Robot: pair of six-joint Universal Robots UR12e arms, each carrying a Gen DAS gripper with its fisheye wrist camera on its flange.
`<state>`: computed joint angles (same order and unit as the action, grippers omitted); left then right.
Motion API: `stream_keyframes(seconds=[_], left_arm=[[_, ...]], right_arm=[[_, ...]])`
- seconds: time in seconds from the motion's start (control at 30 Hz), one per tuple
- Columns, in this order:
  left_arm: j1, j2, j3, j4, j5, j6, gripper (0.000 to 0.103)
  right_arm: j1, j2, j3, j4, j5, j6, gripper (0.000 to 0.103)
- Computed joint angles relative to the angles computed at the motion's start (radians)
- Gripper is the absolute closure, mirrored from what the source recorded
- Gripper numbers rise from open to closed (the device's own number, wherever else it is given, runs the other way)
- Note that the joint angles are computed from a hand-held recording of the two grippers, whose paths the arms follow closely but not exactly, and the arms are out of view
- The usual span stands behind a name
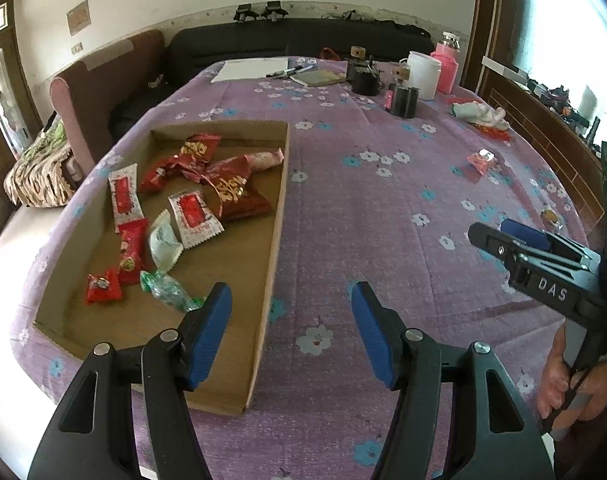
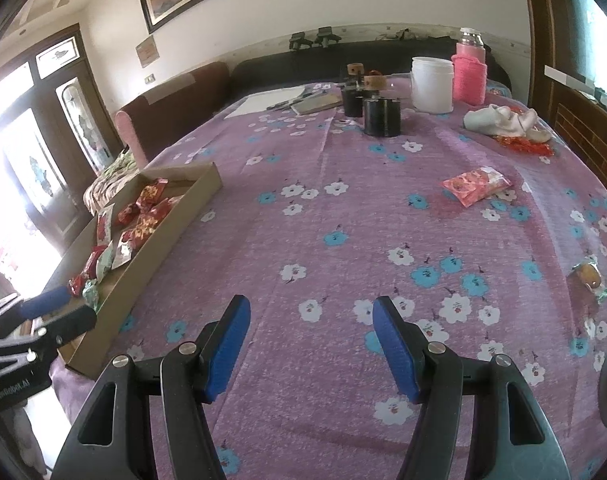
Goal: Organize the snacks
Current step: 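Move the right tool toward a green-wrapped cake while the left tool approaches a pink candy bag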
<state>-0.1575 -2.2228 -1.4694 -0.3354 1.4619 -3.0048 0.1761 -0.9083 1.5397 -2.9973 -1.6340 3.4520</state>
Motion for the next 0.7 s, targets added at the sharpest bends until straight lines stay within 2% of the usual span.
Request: stream_keyframes(seconds=[0.23, 0.37, 0.57, 0.7], left_arm=[[-0.009, -0.001, 0.001, -0.016, -0.039, 0.041, 0.042], [-0.014, -0.009, 0.015, -0.062, -0.106, 0.068, 0.042], [-0.032, -0.035, 0.046, -0.116, -0.15, 0.114, 0.042], [-0.035, -0.044, 0.056, -0.131, -0.175, 0.132, 0.042]], right_arm=[[-0.007, -0.003, 0.002, 0.007, -0.024, 0.021, 0.037], [-0.022, -0.009, -0.002, 0.02, -0.041, 0.049, 0.037], [-0.059, -0.014, -0.019, 0.015, -0.168, 0.118, 0.037], [-0.095, 0.007, -0.055, 0.027, -0.217, 0.193, 0.037]])
